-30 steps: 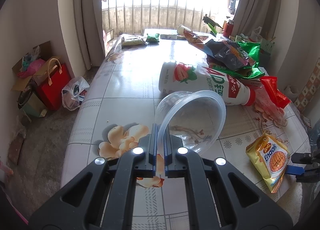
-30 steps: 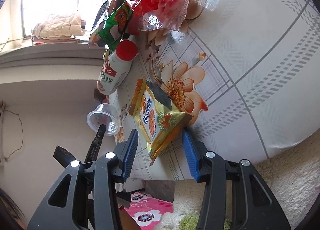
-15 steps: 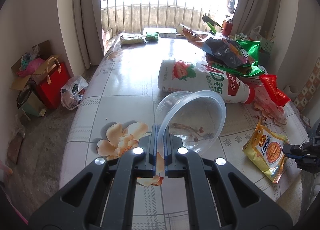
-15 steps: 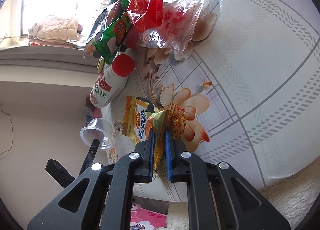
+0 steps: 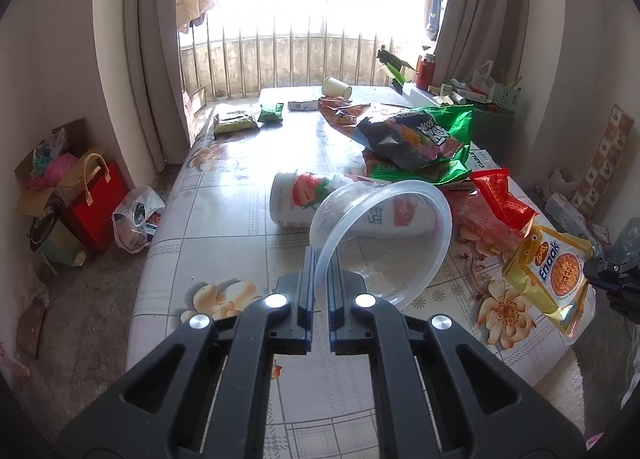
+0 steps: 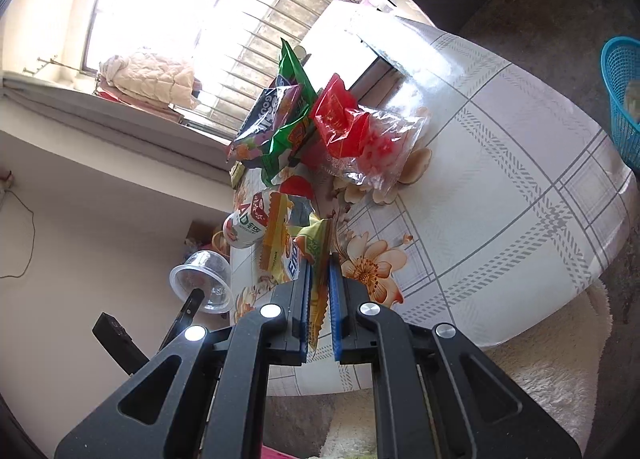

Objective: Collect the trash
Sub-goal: 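Carry the cup with the left tool while the right tool carries the Enaak bag to the basket, then open both tools to drop the cup and Enaak bag into the basket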

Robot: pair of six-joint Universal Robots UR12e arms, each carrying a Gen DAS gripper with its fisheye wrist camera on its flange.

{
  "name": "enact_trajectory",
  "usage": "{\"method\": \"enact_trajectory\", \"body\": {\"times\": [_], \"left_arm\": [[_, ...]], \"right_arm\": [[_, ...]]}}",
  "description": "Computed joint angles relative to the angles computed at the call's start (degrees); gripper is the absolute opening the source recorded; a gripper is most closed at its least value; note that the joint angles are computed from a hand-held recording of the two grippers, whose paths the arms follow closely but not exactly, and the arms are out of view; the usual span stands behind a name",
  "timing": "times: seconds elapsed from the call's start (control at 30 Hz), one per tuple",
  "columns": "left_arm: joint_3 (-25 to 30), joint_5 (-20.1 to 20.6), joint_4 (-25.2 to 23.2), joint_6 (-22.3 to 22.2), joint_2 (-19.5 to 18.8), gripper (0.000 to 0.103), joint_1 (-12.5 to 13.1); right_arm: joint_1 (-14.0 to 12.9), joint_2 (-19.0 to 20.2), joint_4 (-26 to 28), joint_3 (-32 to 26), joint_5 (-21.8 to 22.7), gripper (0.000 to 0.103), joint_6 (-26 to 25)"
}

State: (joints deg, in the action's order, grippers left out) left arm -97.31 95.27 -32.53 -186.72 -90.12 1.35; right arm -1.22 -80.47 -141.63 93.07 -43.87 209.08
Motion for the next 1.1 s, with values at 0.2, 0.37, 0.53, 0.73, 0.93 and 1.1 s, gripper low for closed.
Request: {"method": "enact_trajectory", "body": {"times": [0.2,0.37,0.53,0.73,0.93,1.1], "left_arm": [[3.8,-3.3,0.8,3.3,-2.2,0.004,-2.9],[9.8,-8.7,-0.7,7.6,-6.2,0.004,-6.4],[19.3,-16.0,-6.9,12.3,-12.5,0.004,-10.6],[35.6,-19.9,-21.5,18.0,-23.7,0.004,-17.0],[57.4,-19.5,-44.3,20.1,-39.2,0.004,-22.7],[76.2,-15.1,-56.3,19.9,-52.6,0.004,-25.7]], "right_arm": [[-4.1,-3.8,-7.9,4.7,-2.4,0.009,4.7],[-9.1,-7.8,-14.8,9.7,-7.4,0.009,10.2],[-14.7,-12.1,-18.3,14.1,-16.0,0.009,14.0],[-21.0,-13.7,-18.5,17.5,-21.2,0.009,16.7],[-23.4,-8.7,-15.5,17.3,-21.5,0.009,18.0],[-23.8,-2.3,-13.1,14.6,-21.1,0.009,18.5]]}}
